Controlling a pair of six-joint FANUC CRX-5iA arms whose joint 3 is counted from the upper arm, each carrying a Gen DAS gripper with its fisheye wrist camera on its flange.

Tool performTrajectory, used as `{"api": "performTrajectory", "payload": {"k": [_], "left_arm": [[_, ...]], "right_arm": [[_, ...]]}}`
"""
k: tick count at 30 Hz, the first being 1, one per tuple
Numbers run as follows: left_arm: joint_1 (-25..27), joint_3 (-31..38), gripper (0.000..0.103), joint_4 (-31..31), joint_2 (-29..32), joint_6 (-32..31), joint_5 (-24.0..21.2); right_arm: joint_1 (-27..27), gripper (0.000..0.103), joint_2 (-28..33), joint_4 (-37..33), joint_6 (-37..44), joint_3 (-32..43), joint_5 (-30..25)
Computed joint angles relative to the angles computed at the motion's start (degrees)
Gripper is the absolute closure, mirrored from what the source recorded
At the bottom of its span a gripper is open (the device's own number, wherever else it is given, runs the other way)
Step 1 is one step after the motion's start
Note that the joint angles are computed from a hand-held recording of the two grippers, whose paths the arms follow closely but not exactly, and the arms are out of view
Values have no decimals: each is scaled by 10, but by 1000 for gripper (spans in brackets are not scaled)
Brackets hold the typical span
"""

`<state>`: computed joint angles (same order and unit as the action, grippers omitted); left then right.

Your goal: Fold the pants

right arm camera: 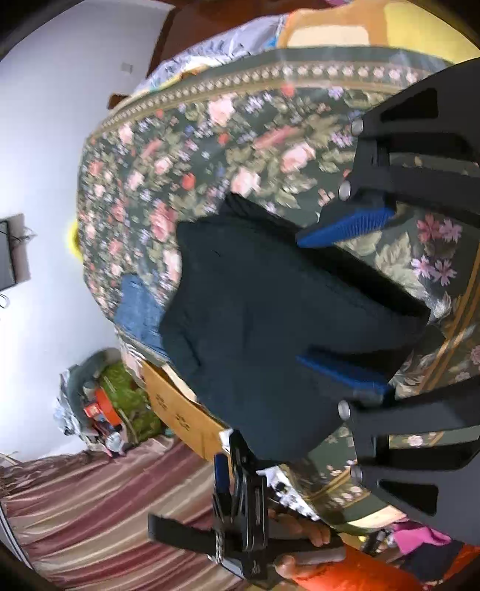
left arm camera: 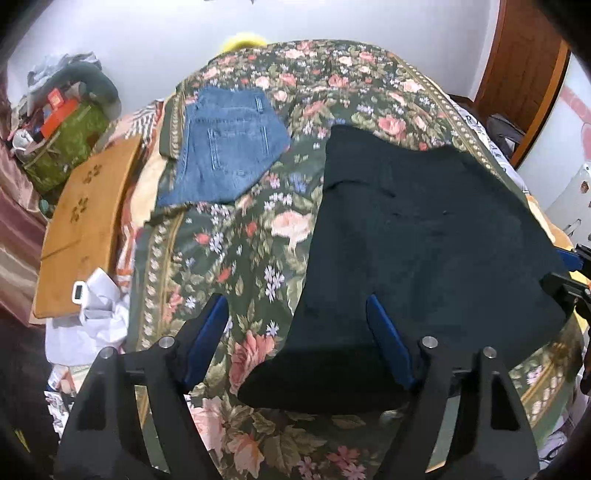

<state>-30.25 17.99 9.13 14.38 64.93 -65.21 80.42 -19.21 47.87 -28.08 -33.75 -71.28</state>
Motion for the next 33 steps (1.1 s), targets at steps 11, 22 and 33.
{"api": "performTrajectory", "payload": {"k": [11, 22, 33], "left_arm": [[3, 93, 26, 3, 48, -14, -14], [-47, 286, 25, 10, 195, -37, -66], [-71, 348, 33, -44, 261, 8, -83]], "right_arm": [[4, 55, -23, -16, 12, 7, -73], [-157, 55, -20, -12, 106, -5, 63], [-227, 75, -15, -80, 161, -23, 167]]}}
